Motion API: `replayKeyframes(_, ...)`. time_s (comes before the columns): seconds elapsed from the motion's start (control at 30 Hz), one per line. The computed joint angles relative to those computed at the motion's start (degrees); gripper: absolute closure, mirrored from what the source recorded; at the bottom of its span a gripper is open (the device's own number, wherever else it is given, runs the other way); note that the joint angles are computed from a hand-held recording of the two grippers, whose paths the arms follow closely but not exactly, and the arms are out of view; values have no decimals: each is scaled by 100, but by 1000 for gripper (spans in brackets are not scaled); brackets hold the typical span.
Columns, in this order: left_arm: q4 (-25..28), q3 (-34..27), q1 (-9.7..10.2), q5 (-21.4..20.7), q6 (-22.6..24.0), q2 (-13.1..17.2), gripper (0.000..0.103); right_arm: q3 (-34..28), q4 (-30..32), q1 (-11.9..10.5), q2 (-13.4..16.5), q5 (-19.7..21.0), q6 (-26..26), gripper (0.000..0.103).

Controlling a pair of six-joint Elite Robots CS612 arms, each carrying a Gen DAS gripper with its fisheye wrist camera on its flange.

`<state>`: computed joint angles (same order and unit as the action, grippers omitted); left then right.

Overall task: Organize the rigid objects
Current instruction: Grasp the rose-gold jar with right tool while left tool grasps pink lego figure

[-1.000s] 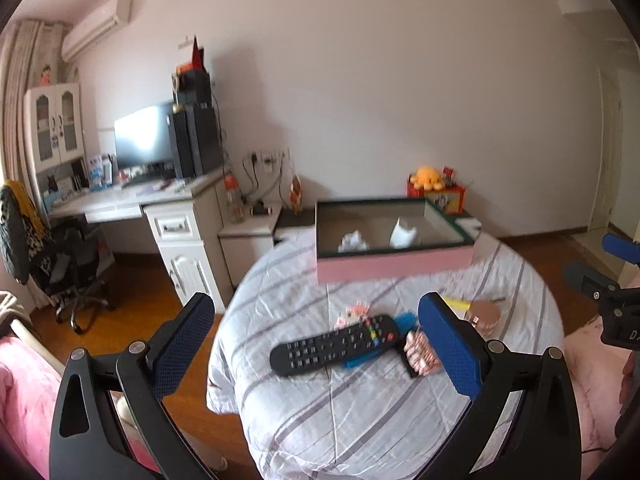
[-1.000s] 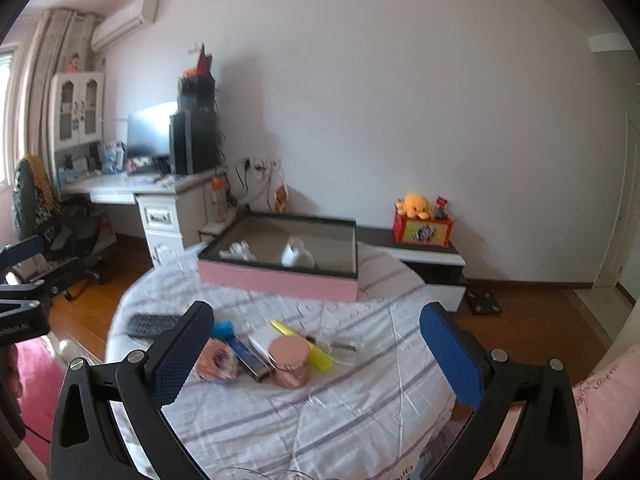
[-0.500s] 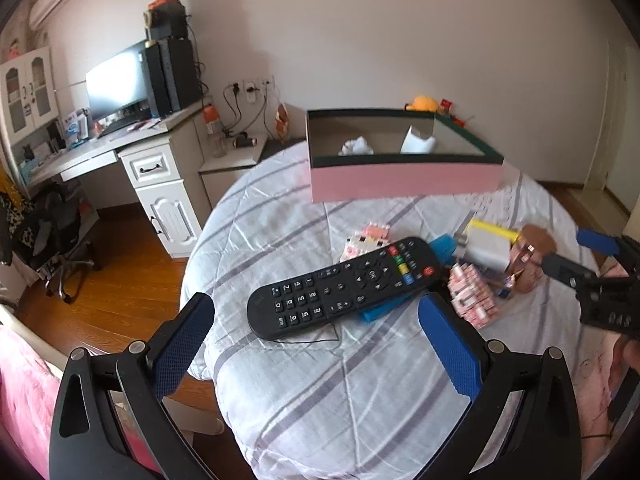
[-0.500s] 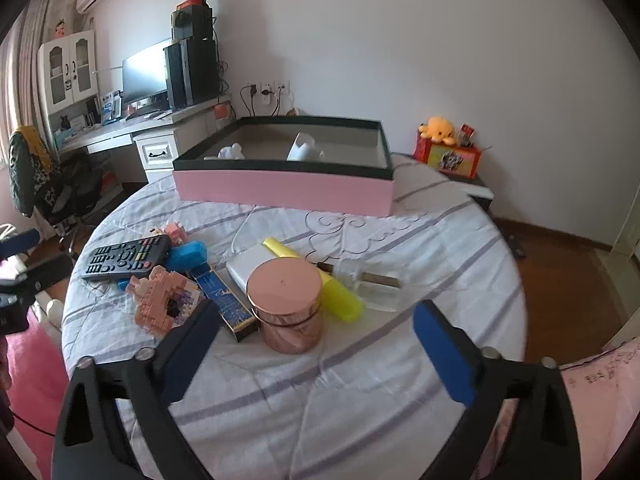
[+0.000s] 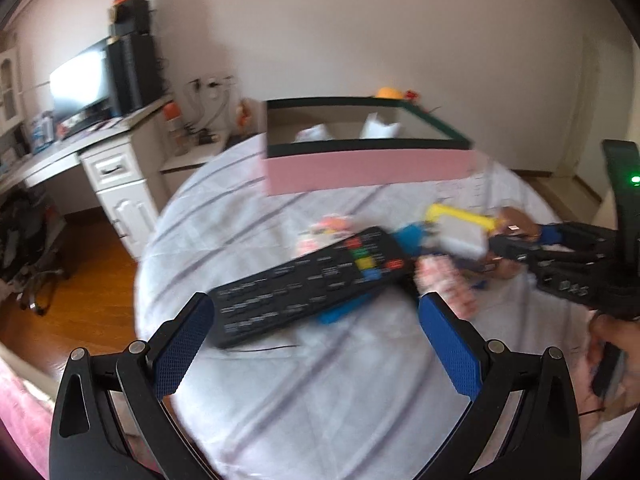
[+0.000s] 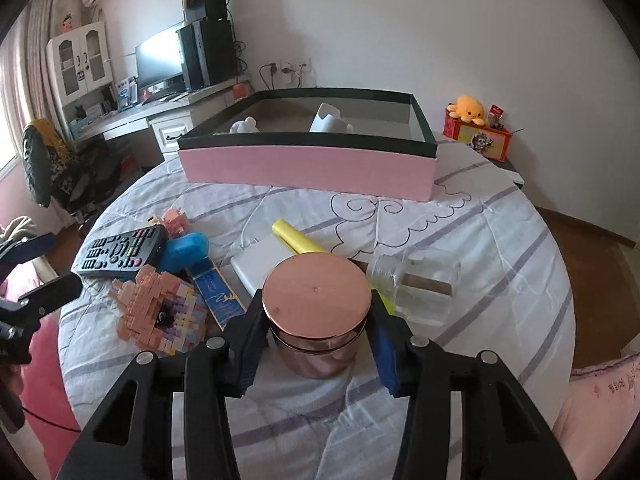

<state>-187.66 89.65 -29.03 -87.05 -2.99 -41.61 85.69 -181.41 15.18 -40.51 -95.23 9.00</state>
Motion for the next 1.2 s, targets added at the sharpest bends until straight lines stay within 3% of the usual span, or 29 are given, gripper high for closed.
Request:
replayKeyframes(0.2, 313, -187, -145, -394, -455, 74, 0, 223, -145, -47, -135, -52, -49, 55)
replayKeyframes(0.37, 621, -368, -286, -263, -832, 180, 0, 463, -282, -128, -247, -103, 6, 55)
replayKeyframes(0.5, 689, -417, -353, -129, -786, 240, 2, 563, -354, -185, -265, -2, 60, 55)
replayKeyframes(0.6, 692, -404, -393, 41, -595, 239, 27, 596, -429, -212, -268, 87, 65, 55)
replayKeyframes(0.67, 795, -411, -368, -135, -458, 227, 46, 594, -451, -223, -261, 131, 60, 55)
replayKeyframes(0.77, 691, -350, -358, -217, -310, 195, 59, 603, -490, -224, -256, 157, 75, 55)
replayKeyframes(0.97, 498, -246, -323, -343, -95, 109, 74, 639, -548, -187, -283, 122, 72, 55)
replayKeyframes(1.2, 429, -152, -304, -434, 88, 48, 74, 586, -568, -115, -291, 70, -17, 55)
